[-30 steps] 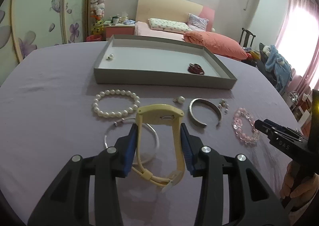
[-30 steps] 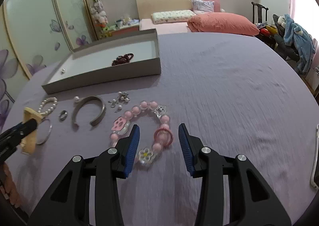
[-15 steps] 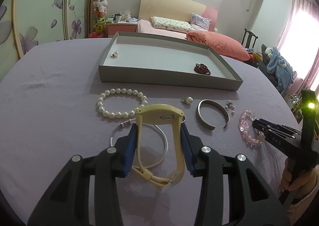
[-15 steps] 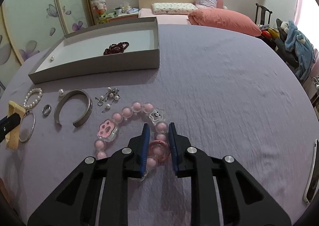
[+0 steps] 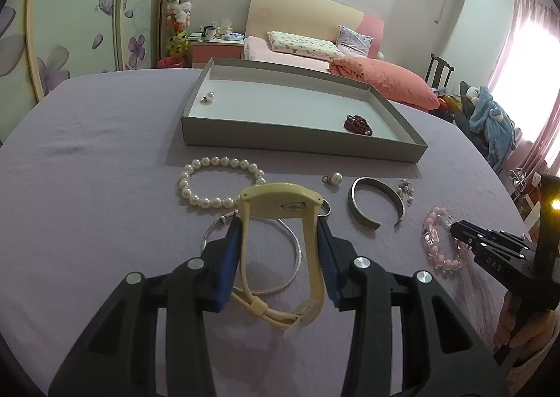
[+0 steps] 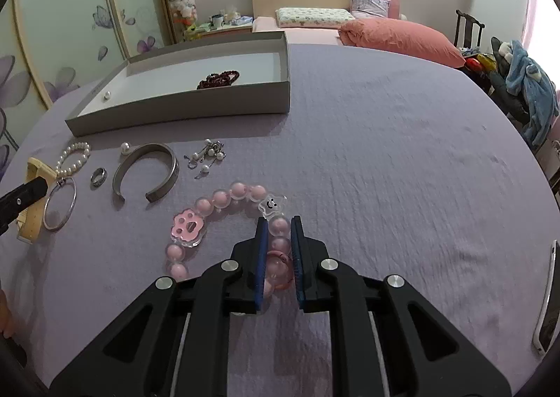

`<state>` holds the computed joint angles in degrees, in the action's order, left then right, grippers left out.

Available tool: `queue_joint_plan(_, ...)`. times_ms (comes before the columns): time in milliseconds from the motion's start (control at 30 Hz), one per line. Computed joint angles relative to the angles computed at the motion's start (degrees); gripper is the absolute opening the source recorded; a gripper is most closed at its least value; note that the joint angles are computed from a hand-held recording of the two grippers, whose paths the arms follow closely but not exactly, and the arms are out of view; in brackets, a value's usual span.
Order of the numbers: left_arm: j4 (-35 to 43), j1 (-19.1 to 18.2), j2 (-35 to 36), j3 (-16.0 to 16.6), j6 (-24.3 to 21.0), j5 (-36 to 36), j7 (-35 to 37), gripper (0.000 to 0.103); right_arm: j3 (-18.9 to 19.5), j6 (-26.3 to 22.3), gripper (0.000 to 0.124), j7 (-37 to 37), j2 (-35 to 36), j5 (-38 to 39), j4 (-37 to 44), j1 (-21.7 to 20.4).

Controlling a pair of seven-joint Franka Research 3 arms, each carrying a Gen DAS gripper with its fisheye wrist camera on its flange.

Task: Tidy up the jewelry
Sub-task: 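Grasp the pink beaded bracelet with the right tool and lift it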

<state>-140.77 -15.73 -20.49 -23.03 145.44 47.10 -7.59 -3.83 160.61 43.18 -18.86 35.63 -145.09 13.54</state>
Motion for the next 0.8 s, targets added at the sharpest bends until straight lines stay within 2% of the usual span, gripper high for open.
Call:
queue_joint_plan(133, 0.01, -0.05, 0.02, -0.01, -0.05, 0.08, -0.10, 0.041, 1.07, 0.08, 0.032, 1.43, 1.15, -1.75, 0.88, -0.60)
queue_joint_plan(233, 0.03, -0.11, 0.03, 0.05, -0.10, 0.00, -0.02, 0.041, 0.90, -0.04, 0.035, 0.96, 2.09, -1.64, 1.67, -0.20)
queue_joint_plan(300, 0.05, -0.13, 0.06, 0.05, -0.14, -0.03, -0.04, 0.041, 0.74, -0.21, 0.035, 0.17, 2.58, -1.46, 2.19, 0.05)
queue_joint_plan(400, 0.06, -0.15, 0.06, 0.11, -0.09, -0.12, -0.05, 0.041, -0.10, -0.94, 0.020, -2.91, 3.10, 0.67, 2.94, 1.00)
queue_joint_plan(567, -0.40, -0.26, -0.72, 0.13, -0.17, -0.56, -0.03, 0.041, -0.19, -0.87, 0.019, -4.01, 1.55, 2.50, 1.48, 0.66)
queue_joint_plan(800, -1.33, -0.19, -2.45, -0.22, -0.40, -0.84, -0.26, 0.041, -5.41, -1.86, 0.019, -15.78, -4.61, 16.77, -1.34, 5.09)
